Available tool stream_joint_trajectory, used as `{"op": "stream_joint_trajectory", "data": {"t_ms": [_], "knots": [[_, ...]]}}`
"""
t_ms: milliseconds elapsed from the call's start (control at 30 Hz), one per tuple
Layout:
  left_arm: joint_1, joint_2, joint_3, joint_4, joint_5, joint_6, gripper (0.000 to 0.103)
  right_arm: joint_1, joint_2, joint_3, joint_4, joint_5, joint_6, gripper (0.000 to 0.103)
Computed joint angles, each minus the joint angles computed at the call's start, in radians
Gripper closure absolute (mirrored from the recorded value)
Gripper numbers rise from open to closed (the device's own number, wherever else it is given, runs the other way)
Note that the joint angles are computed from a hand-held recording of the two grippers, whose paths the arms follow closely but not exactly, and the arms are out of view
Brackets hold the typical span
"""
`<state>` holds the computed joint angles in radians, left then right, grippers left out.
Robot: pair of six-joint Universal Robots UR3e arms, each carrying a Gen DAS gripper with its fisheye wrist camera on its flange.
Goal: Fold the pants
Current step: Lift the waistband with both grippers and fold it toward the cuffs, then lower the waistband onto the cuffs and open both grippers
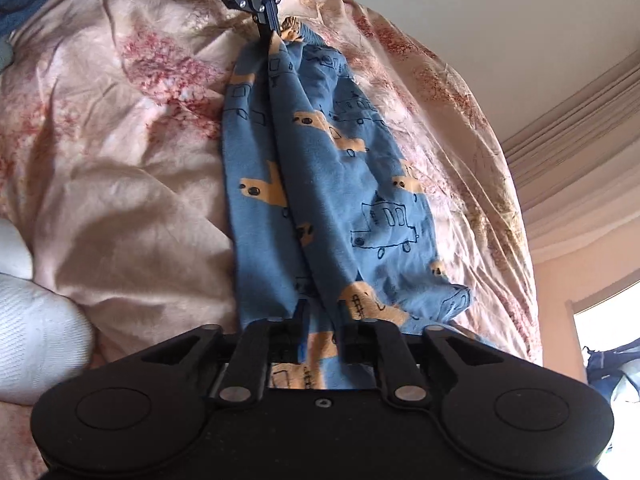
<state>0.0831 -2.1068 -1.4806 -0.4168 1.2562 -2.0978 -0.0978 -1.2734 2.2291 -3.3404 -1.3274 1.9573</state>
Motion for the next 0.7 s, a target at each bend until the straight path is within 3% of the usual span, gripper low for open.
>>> {"op": "stream_joint_trajectory", "data": {"t_ms": [200,333,400,533,600,700], "knots": [[-0.005,-0.011,0.035,-0.016,0.008,-0.014,0.102,0.034,0.187,-0.021,-0.247,-0.065,-0.039,0.083],[-0.005,-0.021,0.045,-0.017,0.005,-0.036,0.102,0.052,0.263,-0.033,-0.365,-0.090,-0.057,0.092],[-0.005,-0.024,0.045,-0.017,0.006,-0.037,0.102,0.053,0.282,-0.024,-0.405,-0.091,-0.060,0.102],[0.000,-0.015,0.034,-0.020,0.002,-0.031,0.102,0.021,0.183,-0.014,-0.241,-0.041,-0.018,0.103],[0.000,-0.011,0.032,-0.022,0.003,-0.024,0.102,-0.006,0.084,-0.042,-0.023,0.005,0.011,0.103],[0.001,-0.009,0.032,-0.023,0.004,-0.015,0.102,-0.038,-0.019,-0.120,0.283,0.057,-0.052,0.103]]}}
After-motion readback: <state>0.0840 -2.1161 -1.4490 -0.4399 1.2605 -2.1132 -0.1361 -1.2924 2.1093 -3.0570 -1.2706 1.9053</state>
